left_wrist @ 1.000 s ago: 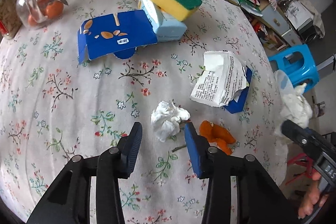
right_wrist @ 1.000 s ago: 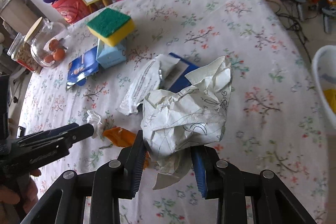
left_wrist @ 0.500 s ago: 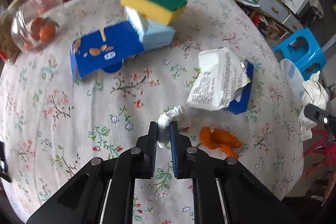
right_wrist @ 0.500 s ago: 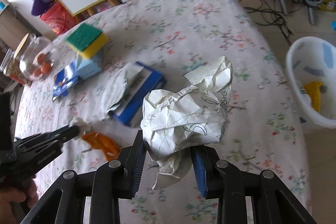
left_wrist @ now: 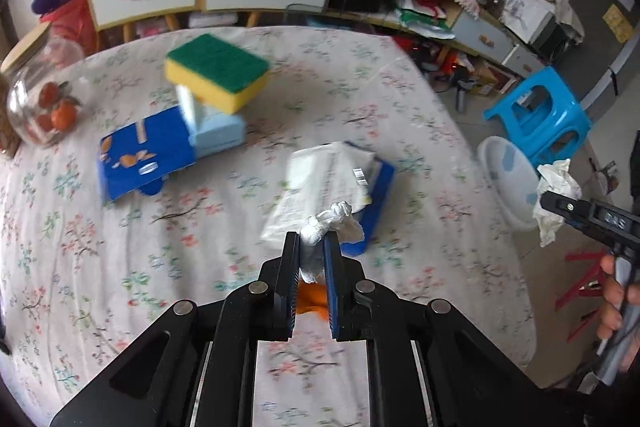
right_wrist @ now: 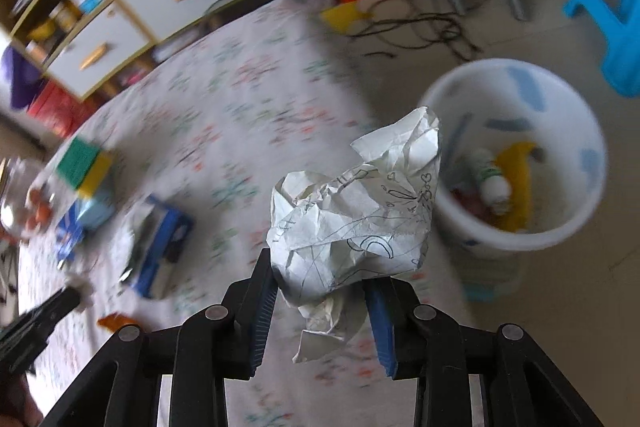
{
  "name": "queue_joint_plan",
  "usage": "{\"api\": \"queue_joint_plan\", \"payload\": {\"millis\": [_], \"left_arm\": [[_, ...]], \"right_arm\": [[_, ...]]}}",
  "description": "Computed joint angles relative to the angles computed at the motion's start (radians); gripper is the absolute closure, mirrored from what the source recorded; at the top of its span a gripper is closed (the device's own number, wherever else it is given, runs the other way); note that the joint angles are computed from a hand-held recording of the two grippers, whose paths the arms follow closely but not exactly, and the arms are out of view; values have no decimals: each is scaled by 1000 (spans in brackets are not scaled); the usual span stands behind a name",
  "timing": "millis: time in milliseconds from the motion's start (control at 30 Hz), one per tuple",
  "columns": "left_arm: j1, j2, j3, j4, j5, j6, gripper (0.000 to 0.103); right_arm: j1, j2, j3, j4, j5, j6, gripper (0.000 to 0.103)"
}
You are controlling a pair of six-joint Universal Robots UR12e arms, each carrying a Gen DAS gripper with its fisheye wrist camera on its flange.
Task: Collect trash
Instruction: 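Carry the crumpled paper over the wastebasket and open the right tool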
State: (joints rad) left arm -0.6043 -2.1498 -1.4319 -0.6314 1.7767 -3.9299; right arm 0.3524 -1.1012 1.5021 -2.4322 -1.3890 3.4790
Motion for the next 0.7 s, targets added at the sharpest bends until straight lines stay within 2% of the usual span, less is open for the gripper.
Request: {"api": "queue_joint_plan", "payload": {"millis": [233, 433, 467, 633, 700], "left_arm": [[-12, -40, 61, 23, -56, 5, 91], [-29, -82, 128, 18, -74, 27, 91], [-33, -92, 146, 12, -69, 36, 91], [-42, -133, 212, -20, -71, 68, 91], [-44, -150, 238, -31, -79, 70, 91]], "right_arm": [[-46, -9, 24, -18, -57, 79, 63], [-77, -8, 44, -44, -78, 137, 60], [-79, -9, 48, -51, -88, 143, 53], [-97, -19, 71, -75, -98, 154, 42], [-103, -26, 81, -84, -99, 152, 40]]}}
